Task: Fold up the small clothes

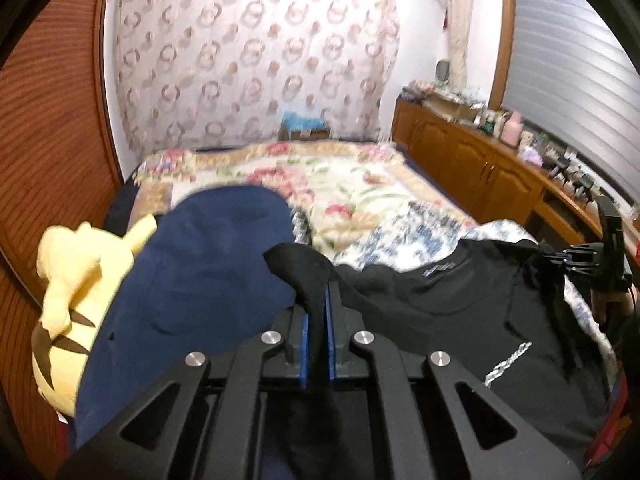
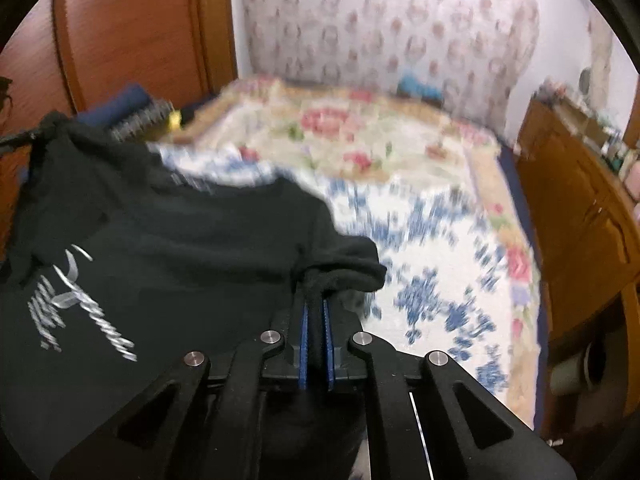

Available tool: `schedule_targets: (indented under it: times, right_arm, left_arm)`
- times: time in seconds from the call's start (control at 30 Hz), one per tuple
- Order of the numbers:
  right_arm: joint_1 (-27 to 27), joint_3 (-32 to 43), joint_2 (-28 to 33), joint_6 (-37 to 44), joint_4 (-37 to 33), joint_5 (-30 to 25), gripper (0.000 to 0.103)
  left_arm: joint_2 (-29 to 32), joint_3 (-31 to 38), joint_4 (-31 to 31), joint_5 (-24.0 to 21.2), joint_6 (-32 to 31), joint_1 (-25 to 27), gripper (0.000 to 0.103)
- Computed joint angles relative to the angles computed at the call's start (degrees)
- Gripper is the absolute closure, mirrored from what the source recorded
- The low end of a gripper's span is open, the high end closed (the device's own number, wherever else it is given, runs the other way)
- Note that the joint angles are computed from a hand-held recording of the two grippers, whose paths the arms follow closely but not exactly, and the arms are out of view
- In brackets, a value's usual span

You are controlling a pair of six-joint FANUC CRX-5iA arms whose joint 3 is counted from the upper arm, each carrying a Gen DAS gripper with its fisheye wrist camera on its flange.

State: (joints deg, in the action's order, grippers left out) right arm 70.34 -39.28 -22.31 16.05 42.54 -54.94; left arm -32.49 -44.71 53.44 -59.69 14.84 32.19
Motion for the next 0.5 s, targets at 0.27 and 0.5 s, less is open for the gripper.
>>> schedule_targets:
  times: [0.27, 0.5]
  right_arm:
    - [11.39, 2.60, -5.13, -10.18, 15.66, -15.28, 0.100]
    - [16.74, 10.24, -4.69, -9.10, 22.27, -24.28, 0.100]
  left_arm:
    - [-4.73, 2.90, 8.35, -8.05, -1.78, 6.09, 0.099]
    - [-5.01, 8.10, 17.05, -16.70, -0.72, 13.24, 0.099]
